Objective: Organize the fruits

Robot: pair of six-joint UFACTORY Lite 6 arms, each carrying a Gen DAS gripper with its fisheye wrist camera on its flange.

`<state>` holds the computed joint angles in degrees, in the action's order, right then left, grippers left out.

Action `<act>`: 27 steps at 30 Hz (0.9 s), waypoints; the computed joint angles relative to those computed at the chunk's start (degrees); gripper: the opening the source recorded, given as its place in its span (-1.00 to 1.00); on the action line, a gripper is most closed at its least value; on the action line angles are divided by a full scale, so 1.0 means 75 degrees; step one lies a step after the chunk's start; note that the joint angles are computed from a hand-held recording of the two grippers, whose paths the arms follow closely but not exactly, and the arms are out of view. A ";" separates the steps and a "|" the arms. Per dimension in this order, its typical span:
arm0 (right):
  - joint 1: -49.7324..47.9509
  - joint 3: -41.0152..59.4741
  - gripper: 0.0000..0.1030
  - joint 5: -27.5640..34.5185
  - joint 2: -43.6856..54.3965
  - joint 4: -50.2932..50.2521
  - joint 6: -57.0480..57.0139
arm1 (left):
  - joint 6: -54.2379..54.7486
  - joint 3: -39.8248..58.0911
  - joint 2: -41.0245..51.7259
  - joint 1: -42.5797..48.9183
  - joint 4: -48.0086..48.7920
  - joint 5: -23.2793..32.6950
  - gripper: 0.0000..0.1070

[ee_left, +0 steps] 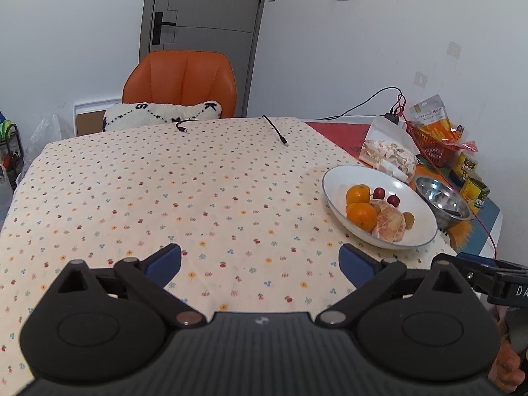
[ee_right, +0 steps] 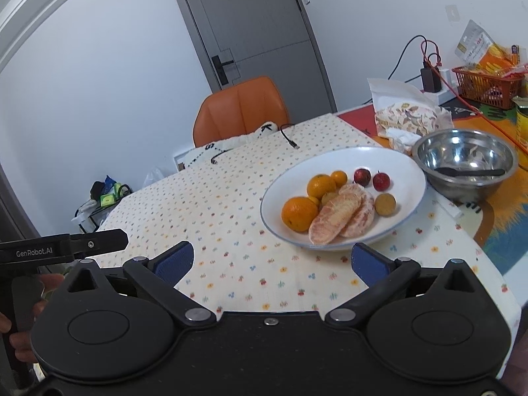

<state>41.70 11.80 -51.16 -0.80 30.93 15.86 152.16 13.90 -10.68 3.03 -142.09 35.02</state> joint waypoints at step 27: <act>0.0561 -0.0257 1.00 0.0492 -0.0502 0.0848 -0.0491 | -0.0056 -0.0128 -0.0016 0.0122 0.0288 -0.0108 0.88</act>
<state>45.90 9.87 -47.47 -4.57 37.29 12.18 151.74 12.94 -10.80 3.94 -139.92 34.21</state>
